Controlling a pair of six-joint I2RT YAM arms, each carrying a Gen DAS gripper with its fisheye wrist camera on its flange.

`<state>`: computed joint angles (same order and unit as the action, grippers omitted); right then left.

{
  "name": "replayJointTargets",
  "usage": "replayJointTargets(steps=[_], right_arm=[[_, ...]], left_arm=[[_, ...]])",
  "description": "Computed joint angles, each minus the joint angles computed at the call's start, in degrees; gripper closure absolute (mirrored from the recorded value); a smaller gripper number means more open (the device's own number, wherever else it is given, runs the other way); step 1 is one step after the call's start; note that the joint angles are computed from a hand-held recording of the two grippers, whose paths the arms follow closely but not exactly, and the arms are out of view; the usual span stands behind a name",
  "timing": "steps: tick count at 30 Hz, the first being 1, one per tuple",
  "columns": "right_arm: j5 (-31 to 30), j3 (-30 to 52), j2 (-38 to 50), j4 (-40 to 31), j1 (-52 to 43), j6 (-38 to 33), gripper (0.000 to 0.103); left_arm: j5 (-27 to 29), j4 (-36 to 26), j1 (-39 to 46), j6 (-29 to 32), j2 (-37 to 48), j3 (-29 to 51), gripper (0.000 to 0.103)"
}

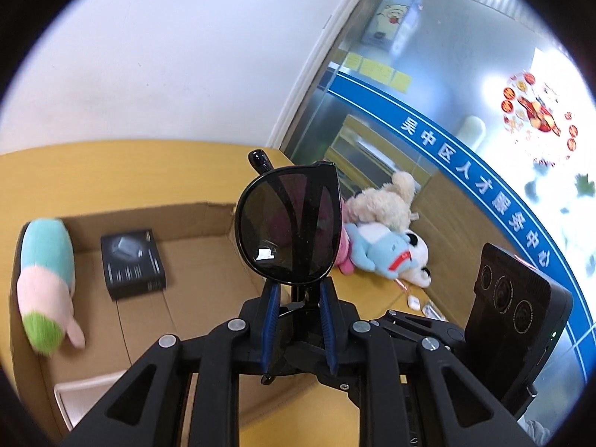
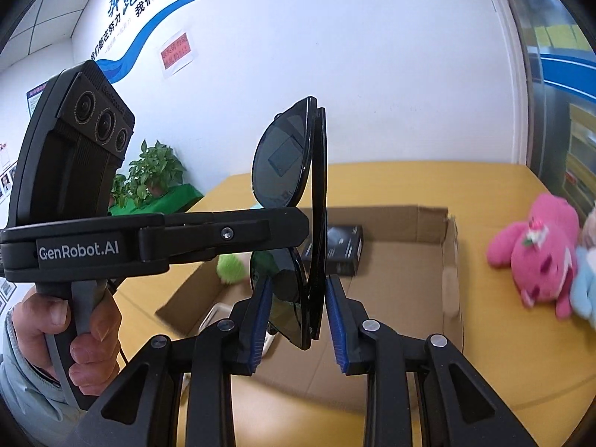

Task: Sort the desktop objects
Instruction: 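Lift the sunglasses with both grippers and carry them over the box, then open both grippers to drop the sunglasses into the box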

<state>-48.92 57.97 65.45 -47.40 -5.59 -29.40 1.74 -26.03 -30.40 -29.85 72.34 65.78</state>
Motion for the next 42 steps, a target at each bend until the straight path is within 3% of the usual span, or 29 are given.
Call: replayJointTargets(steps=[4, 10, 15, 20, 25, 31, 38, 39, 41, 42], right_arm=[[3.68, 6.67, 9.95, 5.65, 5.14, 5.19, 0.075], [7.8, 17.74, 26.91, 8.82, 9.33, 8.03, 0.075], [10.93, 29.03, 43.46, 7.25, 10.72, 9.43, 0.075], [14.68, 35.83, 54.31, 4.98, 11.52, 11.69, 0.075], [19.56, 45.1, 63.98, -0.13, 12.16, 15.33, 0.082], [25.11, 45.12, 65.05, 0.14, 14.07, 17.05, 0.082], [23.42, 39.8, 61.7, 4.16, 14.08, 16.98, 0.082], [23.44, 37.49, 59.42, 5.52, 13.95, 16.85, 0.08], [24.05, 33.61, 55.1, 7.47, 13.78, 16.36, 0.06], [25.09, 29.79, 50.81, 9.58, 13.66, 15.82, 0.055]], left_arm=[[5.6, 0.43, 6.07, 2.84, 6.86, 5.22, 0.083], [14.3, 2.4, 13.66, 4.69, 21.39, 13.02, 0.083], [21.24, 6.01, 17.89, 2.71, 35.27, 17.87, 0.083], [26.7, 7.44, 19.77, -0.37, 46.66, 23.06, 0.083], [29.54, 4.78, 20.12, -1.86, 54.92, 29.4, 0.083], [29.63, 0.52, 20.42, -3.26, 58.4, 33.47, 0.08], [23.97, -4.35, 18.97, -1.11, 52.41, 32.51, 0.073], [23.28, -4.44, 18.67, -0.62, 50.96, 32.01, 0.073], [19.77, -3.99, 17.55, 1.21, 43.82, 27.46, 0.071], [17.46, -3.59, 16.86, 2.11, 40.07, 24.93, 0.065]])
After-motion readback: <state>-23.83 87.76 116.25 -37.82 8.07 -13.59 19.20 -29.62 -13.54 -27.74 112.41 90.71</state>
